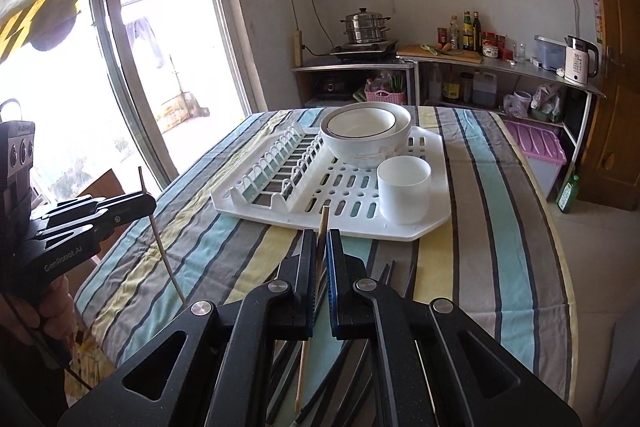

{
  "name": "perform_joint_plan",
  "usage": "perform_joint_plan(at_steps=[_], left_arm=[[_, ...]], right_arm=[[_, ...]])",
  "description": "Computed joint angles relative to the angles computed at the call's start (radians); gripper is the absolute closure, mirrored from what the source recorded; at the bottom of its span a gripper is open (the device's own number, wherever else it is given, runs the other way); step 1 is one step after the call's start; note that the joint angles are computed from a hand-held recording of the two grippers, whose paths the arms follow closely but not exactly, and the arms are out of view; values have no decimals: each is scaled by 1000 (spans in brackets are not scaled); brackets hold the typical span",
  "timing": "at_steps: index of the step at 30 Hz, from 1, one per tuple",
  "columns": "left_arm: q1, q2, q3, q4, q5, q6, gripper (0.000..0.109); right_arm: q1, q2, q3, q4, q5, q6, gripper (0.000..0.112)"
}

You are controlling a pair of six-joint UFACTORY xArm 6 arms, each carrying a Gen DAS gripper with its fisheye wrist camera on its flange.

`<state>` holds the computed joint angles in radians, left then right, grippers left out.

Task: Organize utensils
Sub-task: 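Carry the left tool's chopstick into the white cup while the right tool drops its own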

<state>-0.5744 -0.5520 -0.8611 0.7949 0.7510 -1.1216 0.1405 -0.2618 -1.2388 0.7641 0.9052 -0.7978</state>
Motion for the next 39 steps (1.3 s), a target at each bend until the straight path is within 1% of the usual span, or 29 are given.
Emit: perform_joint_plan(at_steps=[4, 8, 20, 27, 32, 35, 39], left_arm=[[16, 37, -49, 0, -21, 14, 103], [45, 103, -120, -27, -56, 58, 103], [111, 369, -440, -138, -139, 224, 103], [150, 538, -646, -233, -174, 328, 103], [179, 678, -814, -324, -174, 414, 103], [189, 757, -891, -368, -181, 448, 103], [202, 835, -939, -434, -204, 483, 103]], right_arm=[[-9, 31, -42, 10, -16, -8, 108], [-16, 73, -97, 21, -31, -10, 108], [-20, 274, -386, 6, -56, 34, 108], [-14, 396, -570, 4, -62, 74, 108], [-12, 491, -695, -15, -55, 114, 108], [-13, 532, -732, -11, -45, 125, 108], [-11, 578, -753, -18, -30, 143, 108]])
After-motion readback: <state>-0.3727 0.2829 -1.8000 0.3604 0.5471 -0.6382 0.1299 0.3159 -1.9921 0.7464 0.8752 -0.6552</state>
